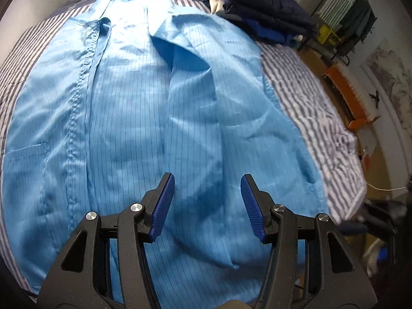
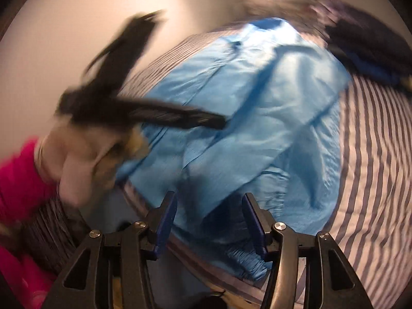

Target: Fold large clothes

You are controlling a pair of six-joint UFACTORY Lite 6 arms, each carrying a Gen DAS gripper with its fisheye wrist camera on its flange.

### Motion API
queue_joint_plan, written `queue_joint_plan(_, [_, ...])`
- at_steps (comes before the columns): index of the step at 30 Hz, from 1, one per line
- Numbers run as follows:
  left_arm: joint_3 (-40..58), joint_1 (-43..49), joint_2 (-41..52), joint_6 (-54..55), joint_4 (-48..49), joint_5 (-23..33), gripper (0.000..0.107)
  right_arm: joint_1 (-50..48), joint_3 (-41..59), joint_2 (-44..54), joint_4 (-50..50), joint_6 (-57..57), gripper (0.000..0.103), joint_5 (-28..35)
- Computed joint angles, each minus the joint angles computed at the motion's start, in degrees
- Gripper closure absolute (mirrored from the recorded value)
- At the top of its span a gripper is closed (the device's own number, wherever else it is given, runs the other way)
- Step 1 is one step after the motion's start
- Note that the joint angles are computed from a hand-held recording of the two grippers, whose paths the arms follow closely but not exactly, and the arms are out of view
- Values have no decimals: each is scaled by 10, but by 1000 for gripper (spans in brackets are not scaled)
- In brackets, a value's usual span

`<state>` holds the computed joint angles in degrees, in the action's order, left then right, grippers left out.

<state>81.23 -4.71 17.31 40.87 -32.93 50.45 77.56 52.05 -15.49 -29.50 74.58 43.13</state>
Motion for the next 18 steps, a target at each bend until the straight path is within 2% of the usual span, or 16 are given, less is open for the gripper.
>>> queue_joint_plan(1, [2,-1,9,-5,5,-6,52,15,17,23,-5,-7,47,16])
queue_joint_plan(2, [6,1,19,-6,4,-8,61,26,32,46,-8,-17,44,29])
queue_joint_plan(3, [11,2,29,-8,3,-8,77,20,43,66,-5,-39,42,35])
queue_joint_plan(4, [17,4,37,-10,2,-5,85,23,58,90,-5,-50,41,48])
queue_joint_plan(5, [20,6,41,-8,-2,-3,98,20,71,116,-2,-65,41,57])
queue_joint_plan(6, [25,10,45,-3,-8,-1,102,13,68,121,5,-78,43,55])
queue_joint_plan(7, [28,14,46,3,-16,3,102,2,66,126,17,-91,58,46])
queue_joint_plan(8, [30,17,45,7,-22,7,105,-16,59,122,39,-107,79,28])
queue_joint_plan(10, [40,30,42,18,-40,20,106,-41,37,94,68,-119,86,-8])
queue_joint_plan(11, [46,35,42,20,-45,28,107,-55,25,75,80,-125,96,-28])
queue_joint_plan(14, [93,69,64,22,-84,82,107,-95,-20,2,123,-130,102,-103])
queue_joint_plan(18, [184,144,119,2,-179,215,107,-154,-136,-185,218,-120,103,-273])
